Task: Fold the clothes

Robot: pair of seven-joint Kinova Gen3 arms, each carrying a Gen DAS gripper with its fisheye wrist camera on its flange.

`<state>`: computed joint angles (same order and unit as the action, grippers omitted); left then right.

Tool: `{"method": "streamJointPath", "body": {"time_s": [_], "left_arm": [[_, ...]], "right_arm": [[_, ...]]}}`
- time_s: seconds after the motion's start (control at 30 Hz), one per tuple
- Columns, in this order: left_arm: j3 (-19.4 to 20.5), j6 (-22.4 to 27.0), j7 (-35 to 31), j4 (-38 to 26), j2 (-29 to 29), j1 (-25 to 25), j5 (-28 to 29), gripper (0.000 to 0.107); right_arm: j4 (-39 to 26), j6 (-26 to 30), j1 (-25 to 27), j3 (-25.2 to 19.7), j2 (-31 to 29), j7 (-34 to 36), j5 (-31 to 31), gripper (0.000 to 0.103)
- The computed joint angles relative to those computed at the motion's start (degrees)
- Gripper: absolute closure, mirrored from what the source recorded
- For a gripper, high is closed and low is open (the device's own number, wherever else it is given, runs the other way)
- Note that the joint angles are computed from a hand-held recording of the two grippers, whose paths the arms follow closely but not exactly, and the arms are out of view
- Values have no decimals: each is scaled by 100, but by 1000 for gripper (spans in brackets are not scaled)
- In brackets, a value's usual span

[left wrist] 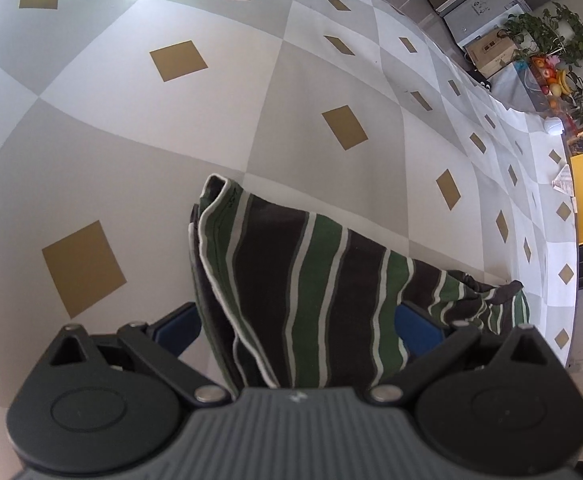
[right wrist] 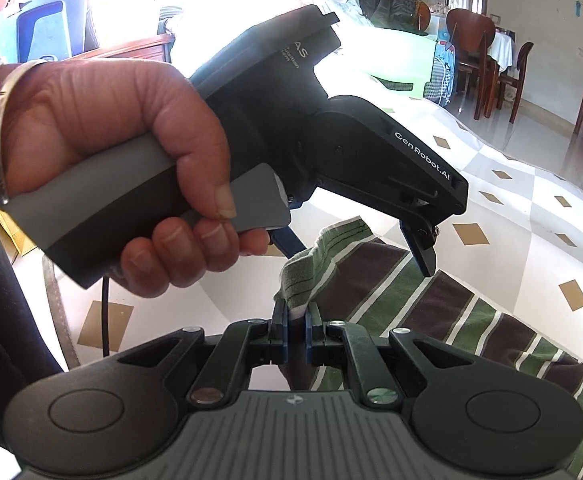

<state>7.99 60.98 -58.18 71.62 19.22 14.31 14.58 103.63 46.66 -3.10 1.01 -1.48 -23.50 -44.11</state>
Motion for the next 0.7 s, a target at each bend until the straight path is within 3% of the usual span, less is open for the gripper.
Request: {"method": "streamJointPath", "body": {"time_s": [0.13,0.3,0.37,0.47,0.6,0.7], "left_arm": [[62,-7,-275,-71,116,-188,218,8],[131,23,-529,-99,303,-425,673,27],[127,38,-576,-141,359,-448,724,29],[107,-9,-624,-159,395,-463,753,43],[58,-101,-571,-153,403,-374,603,75],[37,-95,-525,-226,410,-237,402,79]], "right_arm": [[45,-2,16,38,-33,31,-58,95],[109,-25,-2,62,-66,51,-126,95],[42,0,5,62,-5,38,-146,95],[44,40,44,61,-27,0,-179,95],[88,45,60,76,-80,-73,-144,95],[117,-18,29,52,-85,-186,-7,95]]}}
